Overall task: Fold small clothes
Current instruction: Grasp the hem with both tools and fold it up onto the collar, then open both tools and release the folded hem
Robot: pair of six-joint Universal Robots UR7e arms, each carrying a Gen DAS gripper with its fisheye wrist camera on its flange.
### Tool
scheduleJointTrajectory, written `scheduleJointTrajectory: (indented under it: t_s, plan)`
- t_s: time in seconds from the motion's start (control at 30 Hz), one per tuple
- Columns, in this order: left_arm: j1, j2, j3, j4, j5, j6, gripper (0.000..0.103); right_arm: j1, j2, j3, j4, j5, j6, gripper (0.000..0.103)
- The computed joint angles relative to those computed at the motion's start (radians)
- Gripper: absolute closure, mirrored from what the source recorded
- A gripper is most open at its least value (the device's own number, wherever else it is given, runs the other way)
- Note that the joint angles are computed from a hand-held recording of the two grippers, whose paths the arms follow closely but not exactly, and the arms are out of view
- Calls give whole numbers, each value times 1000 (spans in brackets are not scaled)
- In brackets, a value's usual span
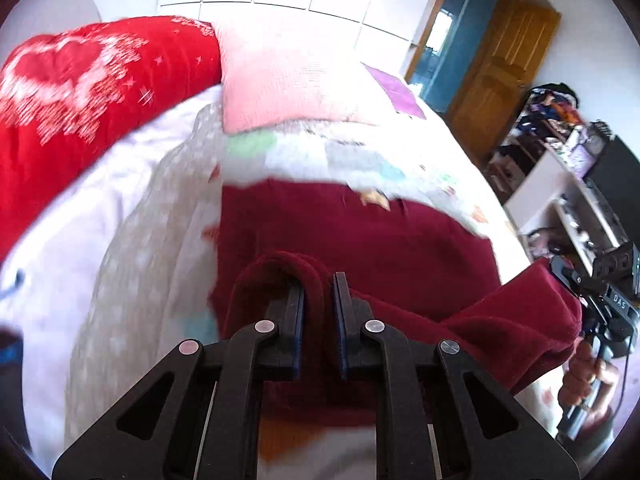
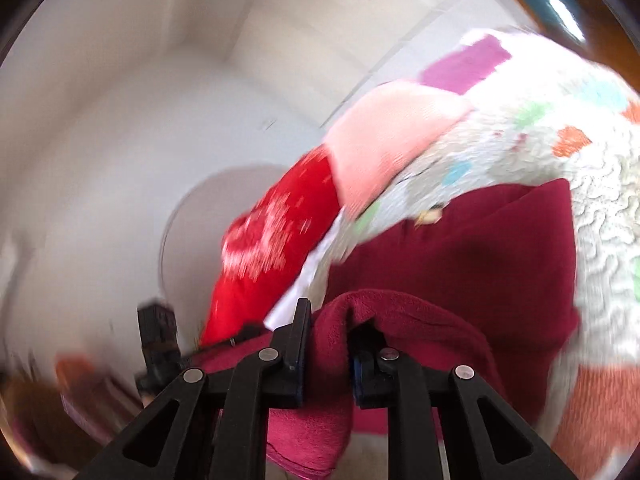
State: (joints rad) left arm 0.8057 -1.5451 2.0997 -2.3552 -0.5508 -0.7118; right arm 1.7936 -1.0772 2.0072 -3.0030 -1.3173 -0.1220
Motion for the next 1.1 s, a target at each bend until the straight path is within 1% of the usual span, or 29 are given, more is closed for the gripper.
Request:
scheduleJointTrajectory:
  t_s: [0.03,0.07,0.1,0.13,0.17,0.2,0.23,0.27,0.3,0.33,0.37,0.43,0.47,0.53,0.63,0.67,0.7,0.73,0.77,0.83,0.9,0.93,1.03,1.07,1.1]
  plan:
    - [44,34,-27,-51,-17,30,91,-13,32,-38,-6,7,33,87]
    - [84,65,-57,-96,-46,59,91,-20,67,-86,4,-28,51,86]
    - [130,100,-98,-124,-90,102,90,-19,95,-125,8,-106,83,79]
    - [156,117,-123,-128,-117,132,88,-21,114,-152,14,-164,121,63]
    - [174,130,-139,-142,-133,165,81,-37,123,-167,19,-180,168,55]
    - [187,137,-144,-180,-142,215,72,-49,121,-165,8,-175,195,49]
    - [185,135,-140,-209,-126,250,66,-57,112,-159,-5,-176,207,47]
    - [177,129,-132,-227,-106,265,50,-60,99,-151,-20,-188,202,46]
    - [173,125,-128,-251,-93,283,35,-58,86,-144,-32,-212,188,44]
    - [171,113,-121,-287,-86,301,30,-56,69,-134,-43,-237,162,42]
    - [169,106,-115,-310,-82,312,29,-50,56,-126,-53,-260,127,40]
    - [167,95,-111,-302,-74,312,29,-32,50,-129,-26,-303,55,40]
    - [171,98,-114,-289,-67,305,29,-14,61,-142,-8,-346,18,40]
    - [178,107,-114,-257,-51,278,29,7,88,-166,8,-398,-39,40]
    - [199,132,-124,-173,-33,205,29,44,166,-227,19,-478,-129,40]
    - [206,142,-125,-168,-32,194,29,55,215,-265,4,-537,-154,40]
    - [218,154,-130,-154,-36,180,29,66,259,-300,-10,-611,-177,40]
    - [227,164,-135,-136,-38,164,29,65,291,-326,-18,-656,-198,49]
    - [234,172,-143,-115,-38,149,29,63,324,-359,-12,-684,-211,75]
    - [250,196,-162,-81,-37,136,29,58,348,-394,2,-713,-213,94]
    - [261,222,-179,-75,-21,143,30,50,334,-394,-10,-664,-202,94]
    - [267,237,-186,-93,-11,157,31,52,327,-391,-24,-655,-207,94]
    - [277,263,-193,-163,2,174,31,69,335,-400,-86,-689,-269,95]
    - [282,268,-200,-150,-3,161,31,69,342,-408,-85,-707,-274,95]
    - [284,269,-205,-131,-4,149,31,69,360,-422,-86,-747,-283,95]
